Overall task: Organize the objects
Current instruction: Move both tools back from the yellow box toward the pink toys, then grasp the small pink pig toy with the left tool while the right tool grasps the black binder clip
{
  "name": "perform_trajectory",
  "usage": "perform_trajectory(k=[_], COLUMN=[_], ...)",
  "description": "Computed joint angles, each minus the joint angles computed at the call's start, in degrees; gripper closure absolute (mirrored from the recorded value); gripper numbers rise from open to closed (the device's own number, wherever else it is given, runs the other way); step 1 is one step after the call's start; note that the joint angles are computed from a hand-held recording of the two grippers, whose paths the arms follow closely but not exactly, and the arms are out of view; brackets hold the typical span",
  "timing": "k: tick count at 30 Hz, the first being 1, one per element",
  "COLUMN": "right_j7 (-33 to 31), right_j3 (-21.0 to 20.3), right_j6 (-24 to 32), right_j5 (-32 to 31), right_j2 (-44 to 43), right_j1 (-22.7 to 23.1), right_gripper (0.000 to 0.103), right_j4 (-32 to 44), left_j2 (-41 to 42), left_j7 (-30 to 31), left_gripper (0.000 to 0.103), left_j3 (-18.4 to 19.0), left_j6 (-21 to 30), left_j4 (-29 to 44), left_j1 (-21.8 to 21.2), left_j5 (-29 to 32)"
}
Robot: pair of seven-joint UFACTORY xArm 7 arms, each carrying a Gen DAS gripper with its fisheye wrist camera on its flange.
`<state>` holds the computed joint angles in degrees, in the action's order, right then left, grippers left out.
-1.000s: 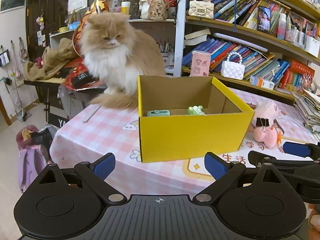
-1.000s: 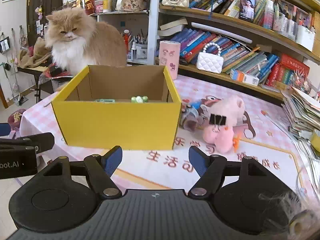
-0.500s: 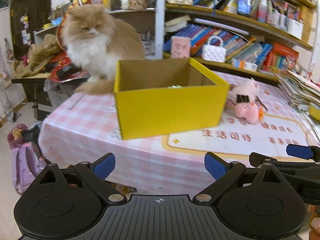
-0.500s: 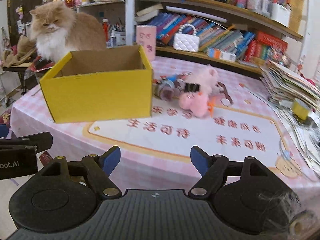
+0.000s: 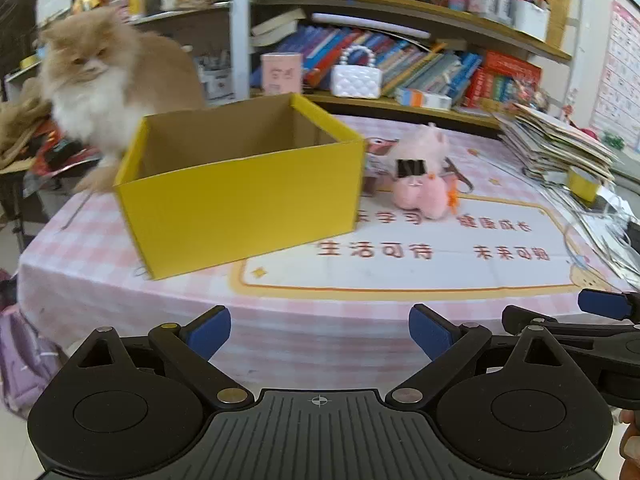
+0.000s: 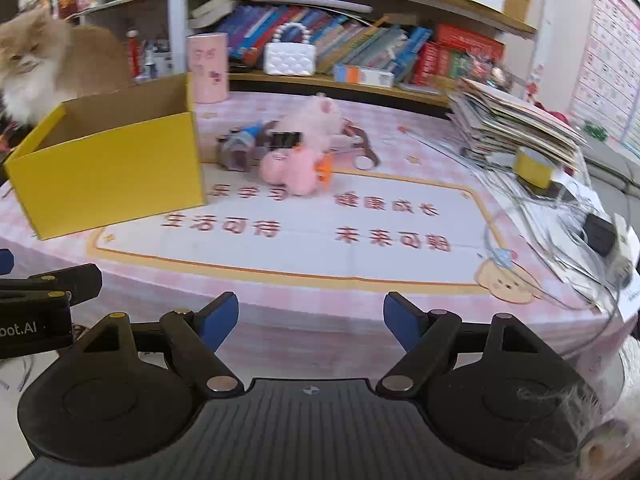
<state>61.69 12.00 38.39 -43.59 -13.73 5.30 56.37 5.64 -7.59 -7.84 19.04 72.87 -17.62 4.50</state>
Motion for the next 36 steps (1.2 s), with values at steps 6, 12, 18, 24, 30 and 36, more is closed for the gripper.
perform_trajectory(k=[6,12,18,24,30,36], right_j7=[-0.10,-2.29,-5.39,-9.63,-15.01,-16.97], right_j3=[-1.20,-2.68,-4.48,-6.48,-8.67,-11.01], right_j6=[1.13,0.80,-0.65,-2.36,-4.33,-7.84], right_j5=[0.47,1.63,2.51,4.40,7.91,9.03], right_j2=[-1.69,-1.31,1.13,4.54,8.30,12.52], right_j1=[-1.63,-3.67,-5.35,-5.83,-5.87,-6.63], right_gripper=[0.024,0.023,0.023,0.022,0.022,0.024], right_j4=[-1.59,-1.43,0.55,3.11,6.10,10.07], left_j2=[4.11,8.74,13.81,18.08,23.14,29.73], left_j7=[1.90,1.41,-0.03,-2.57,-3.48,-5.39], left_gripper=[0.006,0.006,0.006,0.006,0.006,0.006], left_j3=[-1.22,-0.87,-0.07,1.28,2.13,3.69], left_j6=[1.49,3.27,5.73,8.95,12.76,15.30], left_j4=[4.89,10.97,17.89,23.82,31.37,41.59], left_j1=[-1.66,-4.06,-6.41,-8.15,-9.75,-12.05], left_j5=[-0.95,0.11,1.46,2.71,3.71,5.37])
